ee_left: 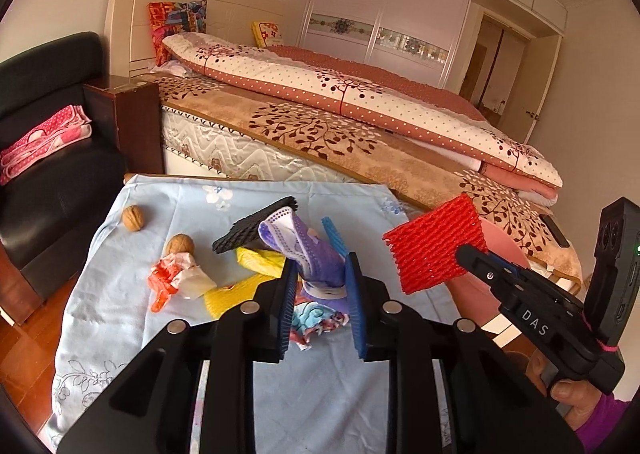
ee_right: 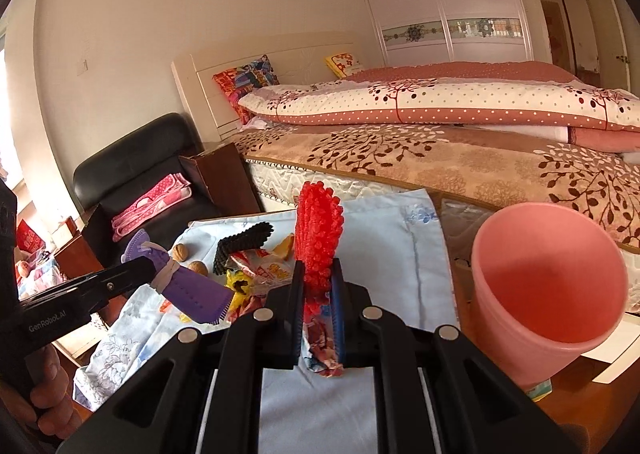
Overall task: Collect trash
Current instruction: 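Carry both items over the pink bucket and open both tools to drop them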
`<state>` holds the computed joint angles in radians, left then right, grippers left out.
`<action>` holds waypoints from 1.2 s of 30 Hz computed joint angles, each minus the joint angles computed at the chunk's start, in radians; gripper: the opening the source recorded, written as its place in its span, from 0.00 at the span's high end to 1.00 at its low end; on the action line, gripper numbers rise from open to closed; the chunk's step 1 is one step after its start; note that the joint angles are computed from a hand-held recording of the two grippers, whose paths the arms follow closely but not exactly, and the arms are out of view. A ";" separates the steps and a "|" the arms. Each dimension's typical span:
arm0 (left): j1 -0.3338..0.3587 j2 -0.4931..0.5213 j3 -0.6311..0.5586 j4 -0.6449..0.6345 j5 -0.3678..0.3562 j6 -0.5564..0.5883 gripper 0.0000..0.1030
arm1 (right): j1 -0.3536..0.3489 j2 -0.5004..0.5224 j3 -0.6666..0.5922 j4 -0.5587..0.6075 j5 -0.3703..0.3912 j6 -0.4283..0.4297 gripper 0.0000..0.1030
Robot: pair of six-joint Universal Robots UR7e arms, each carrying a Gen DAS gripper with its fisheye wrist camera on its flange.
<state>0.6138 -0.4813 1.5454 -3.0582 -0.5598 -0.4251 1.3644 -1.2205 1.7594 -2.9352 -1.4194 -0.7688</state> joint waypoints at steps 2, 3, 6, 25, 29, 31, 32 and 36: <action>0.003 0.023 -0.043 0.000 -0.026 0.037 0.77 | -0.009 -0.002 -0.014 -0.006 -0.003 0.015 0.89; 0.004 0.038 -0.069 0.000 -0.038 0.059 0.77 | -0.015 -0.003 -0.021 -0.014 -0.006 0.023 0.89; 0.008 0.091 -0.160 0.004 -0.081 0.132 0.77 | -0.033 -0.001 -0.046 -0.038 -0.016 0.051 0.89; 0.038 0.527 -0.903 0.361 -0.289 0.379 0.77 | -0.129 0.065 -0.256 -0.067 -0.202 0.152 0.89; 0.047 0.614 -1.055 0.468 -0.292 0.380 0.77 | -0.132 0.092 -0.295 -0.037 -0.241 0.156 0.89; 0.052 0.649 -1.119 0.520 -0.292 0.370 0.77 | -0.134 0.102 -0.311 -0.022 -0.258 0.154 0.89; 0.055 0.668 -1.153 0.549 -0.294 0.364 0.77 | -0.134 0.107 -0.319 -0.012 -0.266 0.153 0.89; 0.057 0.731 -1.269 0.633 -0.276 0.353 0.77 | -0.137 0.128 -0.349 0.021 -0.290 0.155 0.89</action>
<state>0.6709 0.2501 0.2763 -2.4251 -0.8358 -0.0718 1.2276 -1.0927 1.4103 -2.9141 -1.7097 -0.6138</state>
